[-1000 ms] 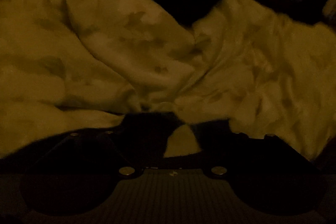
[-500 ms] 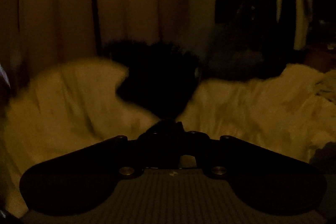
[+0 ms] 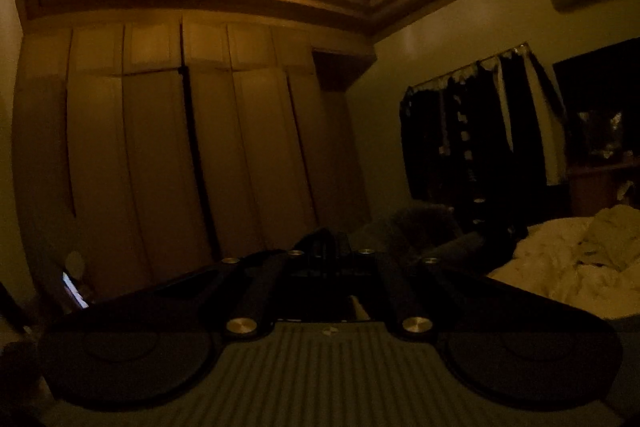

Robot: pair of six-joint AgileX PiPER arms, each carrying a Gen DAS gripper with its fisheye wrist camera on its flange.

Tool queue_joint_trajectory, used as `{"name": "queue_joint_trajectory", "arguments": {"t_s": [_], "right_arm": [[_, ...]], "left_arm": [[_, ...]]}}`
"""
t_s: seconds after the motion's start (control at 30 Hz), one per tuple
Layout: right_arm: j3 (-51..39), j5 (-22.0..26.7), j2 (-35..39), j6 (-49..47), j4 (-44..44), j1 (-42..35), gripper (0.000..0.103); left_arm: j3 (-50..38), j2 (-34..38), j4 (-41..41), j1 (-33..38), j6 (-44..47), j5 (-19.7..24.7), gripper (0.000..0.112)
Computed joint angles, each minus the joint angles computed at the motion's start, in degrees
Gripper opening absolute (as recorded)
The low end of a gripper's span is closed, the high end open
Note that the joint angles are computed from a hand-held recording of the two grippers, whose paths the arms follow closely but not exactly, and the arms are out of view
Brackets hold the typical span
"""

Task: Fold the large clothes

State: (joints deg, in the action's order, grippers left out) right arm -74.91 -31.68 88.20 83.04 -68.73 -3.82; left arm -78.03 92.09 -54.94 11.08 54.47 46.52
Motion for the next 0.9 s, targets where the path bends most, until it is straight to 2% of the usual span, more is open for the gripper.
{"name": "queue_joint_trajectory", "arguments": {"t_s": [0.07,0.13,0.23,0.27,0.33,0.37,0.4,0.47,0.53,0.63,0.73,0.83,0.9], "right_arm": [[6.50,1.01,-4.77,-4.28,3.11,-1.02,0.005],[10.57,1.47,-7.46,-4.62,4.40,-3.23,0.006],[13.52,2.02,-8.82,-1.90,4.40,-6.17,0.006],[14.16,1.96,-8.92,-2.18,4.81,-6.81,0.006],[15.54,1.57,-9.64,-3.89,5.64,-7.29,0.006],[16.26,1.56,-10.12,-5.92,6.96,-7.08,0.006],[16.83,1.69,-10.49,-8.35,8.38,-6.78,0.005],[16.69,3.12,-10.53,-13.34,11.99,-5.42,0.005],[17.60,2.29,-11.07,-15.59,14.56,-5.67,0.005],[16.66,0.45,-11.54,-14.77,15.14,-7.47,0.005],[16.02,-2.34,-13.40,-14.32,16.13,-9.58,0.005],[16.70,-4.73,-17.33,-18.09,18.04,-10.64,0.005],[15.56,-5.63,-19.37,-17.36,16.60,-11.60,0.005]], "left_arm": [[-3.23,4.37,-2.86,-1.73,6.44,2.05,0.103],[-9.28,9.78,-0.45,-4.12,6.52,7.40,0.103],[-13.02,14.47,0.02,-7.02,7.01,9.62,0.103],[-14.54,16.03,0.09,-7.56,6.12,10.53,0.097],[-18.98,19.91,-1.26,-7.00,2.95,14.99,0.058],[-20.22,21.13,-3.02,-5.97,2.49,17.17,0.056],[-20.14,21.18,-5.38,-5.19,2.98,18.31,0.054],[-16.66,18.80,-11.81,-3.35,8.45,18.00,0.052],[-13.61,15.46,-17.44,-1.69,13.91,17.29,0.051],[-15.27,13.90,-18.89,0.32,13.57,20.83,0.051],[-15.22,12.69,-19.57,0.69,11.77,20.19,0.052],[-13.93,10.89,-27.11,2.64,14.01,23.25,0.049],[-13.38,7.07,-30.42,3.46,17.01,20.53,0.040]]}}
